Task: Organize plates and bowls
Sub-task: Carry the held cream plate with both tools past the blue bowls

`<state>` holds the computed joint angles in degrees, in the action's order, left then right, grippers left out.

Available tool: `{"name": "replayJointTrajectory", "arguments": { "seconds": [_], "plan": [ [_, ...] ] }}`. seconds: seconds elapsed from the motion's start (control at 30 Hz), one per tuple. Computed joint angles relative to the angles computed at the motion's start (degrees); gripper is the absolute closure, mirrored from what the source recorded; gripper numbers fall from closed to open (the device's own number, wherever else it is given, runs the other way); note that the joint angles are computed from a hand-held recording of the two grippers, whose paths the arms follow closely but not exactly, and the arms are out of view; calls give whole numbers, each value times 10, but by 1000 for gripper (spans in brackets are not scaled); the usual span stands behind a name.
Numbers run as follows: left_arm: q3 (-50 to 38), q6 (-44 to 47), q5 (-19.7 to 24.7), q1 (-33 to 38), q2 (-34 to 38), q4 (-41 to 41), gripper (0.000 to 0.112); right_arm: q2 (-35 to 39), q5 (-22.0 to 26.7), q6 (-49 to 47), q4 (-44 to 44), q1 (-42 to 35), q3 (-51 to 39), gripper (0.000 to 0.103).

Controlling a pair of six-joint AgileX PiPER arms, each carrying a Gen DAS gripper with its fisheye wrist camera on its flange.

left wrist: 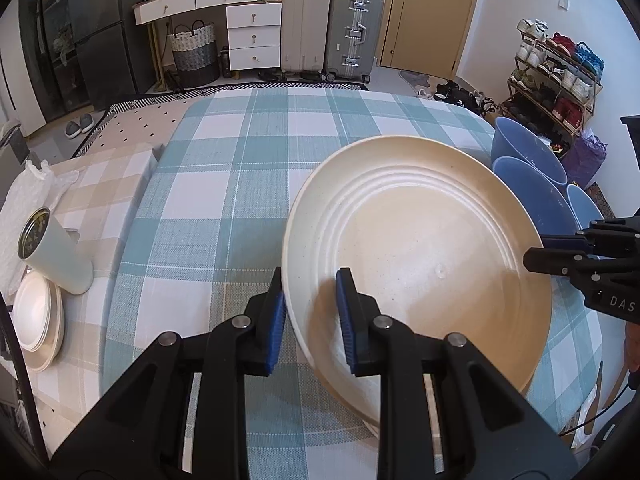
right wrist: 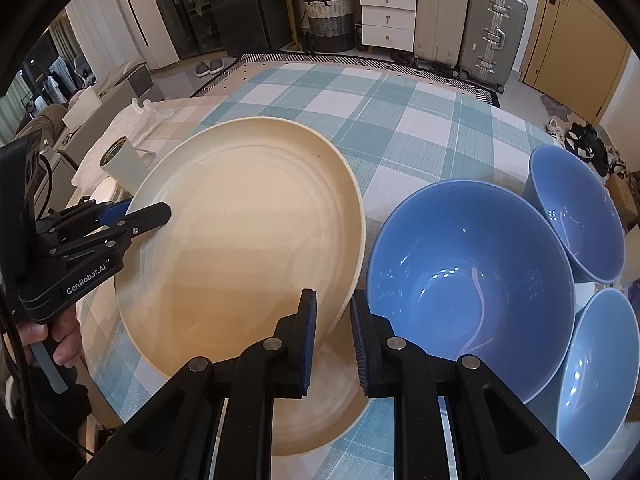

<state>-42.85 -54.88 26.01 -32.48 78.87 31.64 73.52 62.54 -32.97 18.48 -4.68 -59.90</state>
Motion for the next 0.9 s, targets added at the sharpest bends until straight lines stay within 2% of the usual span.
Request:
{"name": "replayJointTrajectory", "arguments": {
  "seconds": [0.43,0.9],
  "plan": [
    [46,-98,38,-61,-51,64,92,-61,4,-24,15,-15,60,85],
    [69,-183,56,-128,-47,113,92,-110,-1,-46,16,-43,123,85]
  ]
}}
